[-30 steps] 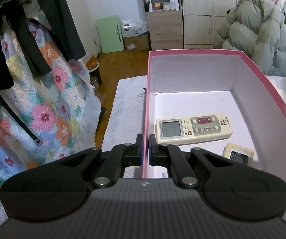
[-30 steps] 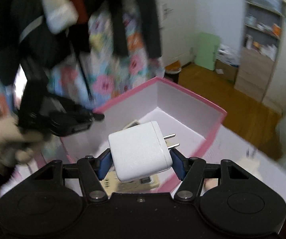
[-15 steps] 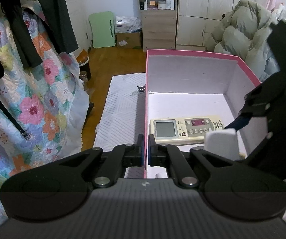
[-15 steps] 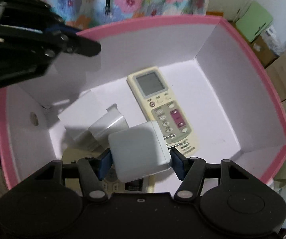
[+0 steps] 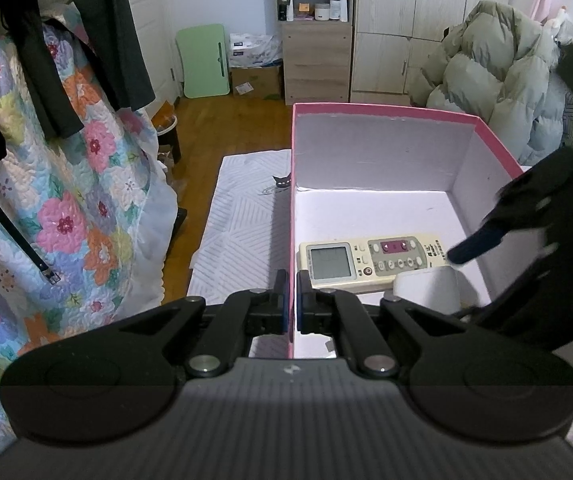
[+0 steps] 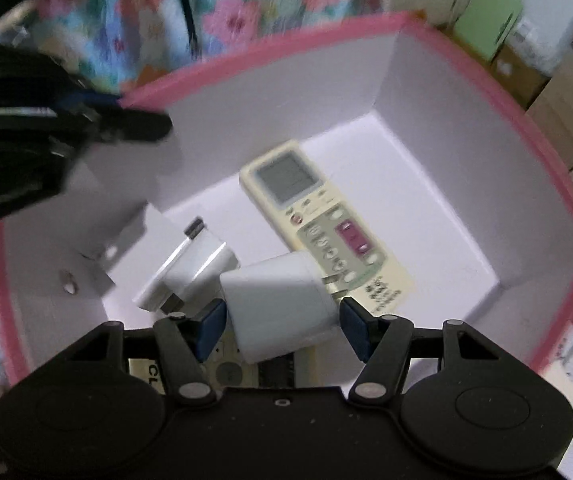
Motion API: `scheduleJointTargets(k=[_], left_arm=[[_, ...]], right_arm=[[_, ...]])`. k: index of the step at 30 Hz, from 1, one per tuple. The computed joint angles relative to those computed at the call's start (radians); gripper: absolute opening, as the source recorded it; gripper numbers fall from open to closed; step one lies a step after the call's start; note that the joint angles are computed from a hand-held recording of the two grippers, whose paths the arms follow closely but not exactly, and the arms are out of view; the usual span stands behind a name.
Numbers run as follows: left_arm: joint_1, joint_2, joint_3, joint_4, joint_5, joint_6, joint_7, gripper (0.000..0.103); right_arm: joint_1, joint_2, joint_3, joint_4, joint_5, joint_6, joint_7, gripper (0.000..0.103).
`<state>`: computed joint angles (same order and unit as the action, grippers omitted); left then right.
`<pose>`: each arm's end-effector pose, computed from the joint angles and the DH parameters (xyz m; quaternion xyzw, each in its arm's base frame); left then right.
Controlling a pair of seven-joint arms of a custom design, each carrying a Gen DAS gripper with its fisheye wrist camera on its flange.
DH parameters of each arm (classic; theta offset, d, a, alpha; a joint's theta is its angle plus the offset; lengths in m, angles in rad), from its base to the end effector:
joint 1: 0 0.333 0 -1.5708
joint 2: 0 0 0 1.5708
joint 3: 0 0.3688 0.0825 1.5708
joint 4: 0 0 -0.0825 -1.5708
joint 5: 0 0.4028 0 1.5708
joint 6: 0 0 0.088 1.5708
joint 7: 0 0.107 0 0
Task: Organize rigid objects
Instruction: 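Move the right gripper back and grasp the key ring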
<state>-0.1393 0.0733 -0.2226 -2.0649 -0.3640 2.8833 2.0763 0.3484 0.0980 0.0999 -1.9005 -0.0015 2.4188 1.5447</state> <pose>0.5960 -0.1999 0.5265 -0.4552 0.8074 -0.3204 0.1956 0.5803 0.2765 0.5385 -0.8342 0.5103 -0.1100 0.1776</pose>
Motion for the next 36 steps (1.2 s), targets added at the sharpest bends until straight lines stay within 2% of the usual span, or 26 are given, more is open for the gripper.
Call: scheduleJointTargets(k=[7,11,15,20,25,28,31,32,34,35,36], left_arm=[[-0.003,-0.004,0.004,-0.003,0.007,-0.005,-0.027,0.003],[-0.011,-0.006,0.014,-0.001,0.077,-0.015,-0.084,0.003],[-0.013,-0.006,0.016,-0.004,0.12,-0.011,-0.12,0.003],[-0.015,-0.005,0.019,-0.002,0.165,-0.012,-0.166,0.003],[-0.02,-0.012,0.022,-0.012,0.228,0.007,-0.194,0.003],[-0.022,-0.011,0.025,-0.008,0.263,0.002,-0.222,0.003],[-0.027,-0.01,0.03,-0.002,0.317,-0.009,-0.278,0.003],[-0.028,-0.01,0.031,-0.001,0.332,-0.01,-0.291,0.003],[-0.029,-0.01,0.033,-0.002,0.358,-0.01,-0.315,0.003],[-0.03,-0.011,0.034,-0.003,0.373,-0.009,-0.327,0.004],[-0.031,-0.012,0.035,-0.004,0.387,-0.01,-0.338,0.004]], right_arm=[[-0.02,-0.239,-0.008,-0.246,0.059,0.263,0.089,0.068],[-0.035,-0.361,-0.024,-0.36,0.097,0.317,0.141,0.068],[-0.076,-0.46,-0.013,-0.484,0.097,0.352,0.246,0.068],[-0.078,-0.51,-0.011,-0.61,0.112,0.392,0.346,0.068],[0.012,-0.474,-0.053,-0.675,0.186,0.473,0.303,0.065],[0.057,-0.437,-0.078,-0.671,0.215,0.484,0.24,0.064],[0.023,-0.402,-0.041,-0.662,0.185,0.485,0.253,0.064],[0.024,-0.389,-0.039,-0.658,0.177,0.497,0.243,0.062],[0.014,-0.358,-0.023,-0.65,0.154,0.52,0.244,0.045],[0.006,-0.346,-0.014,-0.65,0.141,0.529,0.253,0.031],[-0.006,-0.34,-0.004,-0.659,0.13,0.565,0.275,0.028]])
